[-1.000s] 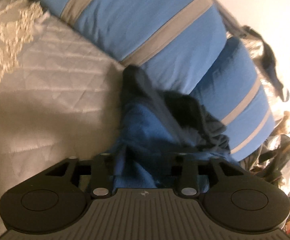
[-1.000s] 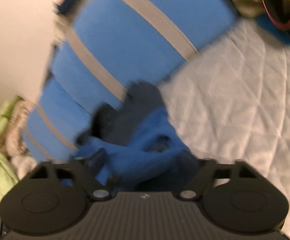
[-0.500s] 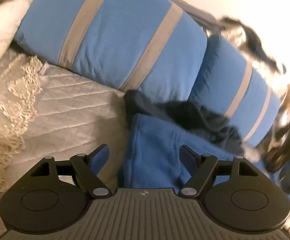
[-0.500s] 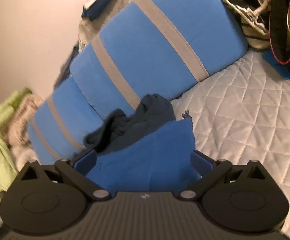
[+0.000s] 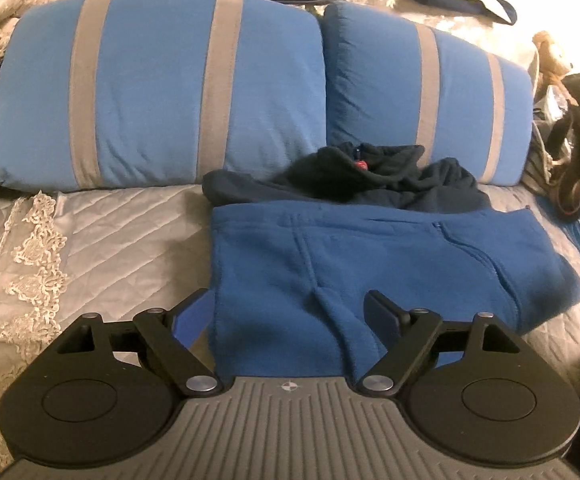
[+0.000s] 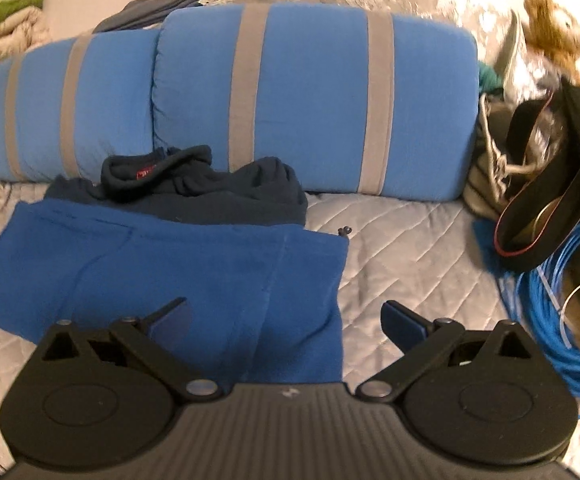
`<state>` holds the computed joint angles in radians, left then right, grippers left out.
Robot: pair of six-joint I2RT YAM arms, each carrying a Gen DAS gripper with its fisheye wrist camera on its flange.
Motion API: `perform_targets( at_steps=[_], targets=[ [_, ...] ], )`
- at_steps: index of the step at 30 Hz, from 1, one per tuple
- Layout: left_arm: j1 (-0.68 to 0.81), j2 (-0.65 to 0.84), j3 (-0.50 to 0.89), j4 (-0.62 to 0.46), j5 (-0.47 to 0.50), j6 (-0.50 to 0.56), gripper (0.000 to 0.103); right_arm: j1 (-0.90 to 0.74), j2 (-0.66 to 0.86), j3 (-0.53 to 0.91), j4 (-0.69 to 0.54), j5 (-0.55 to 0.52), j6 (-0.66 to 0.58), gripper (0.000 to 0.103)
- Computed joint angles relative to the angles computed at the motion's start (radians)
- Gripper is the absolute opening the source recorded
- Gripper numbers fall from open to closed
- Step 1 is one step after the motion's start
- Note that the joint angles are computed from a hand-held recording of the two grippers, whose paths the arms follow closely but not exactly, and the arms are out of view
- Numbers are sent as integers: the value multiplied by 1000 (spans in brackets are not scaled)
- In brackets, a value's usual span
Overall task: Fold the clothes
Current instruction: 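Open both tools and release the jacket, then grasp the blue fleece edge with the left tool while the right tool grasps beside it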
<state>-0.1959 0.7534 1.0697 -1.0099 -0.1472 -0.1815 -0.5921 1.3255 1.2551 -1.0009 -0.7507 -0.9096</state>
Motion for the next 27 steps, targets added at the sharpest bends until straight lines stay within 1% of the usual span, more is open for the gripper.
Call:
perform_targets(
  at_steps=[5,8,11,12,15,16,20,22,25,27],
  targets=[
    [-51,3,13,-21,-39,-20,83,-18,-14,1,-15,-7,-27,103],
    [-59,3,11,-23,-44,-20,83,-22,-6,5,-23,-11,-36,103],
    [-1,-18,-16,11,-4,3,83,-23,17,7,-29,-23,-46,103],
    [29,-25,-27,30,14,11,83,-30,37,16,-51,-40,-65,103],
    [167,-34,-62,83,110,86,83,-51,110,54,-134,-91,-132,103],
    [207,-28,-68,95,141,128,83,-58,140,72,-171,-109,-159,103],
    [381,30,-89,153,292,323,83,-56,209,93,-210,-124,-175,103],
    [466,86,-86,175,398,371,83,-48,239,98,-210,-127,-163,103],
    [566,203,-70,214,553,390,83,-31,283,110,-207,-127,-130,103],
    [606,295,-50,242,633,404,83,-20,311,117,-198,-125,-107,103]
  ],
)
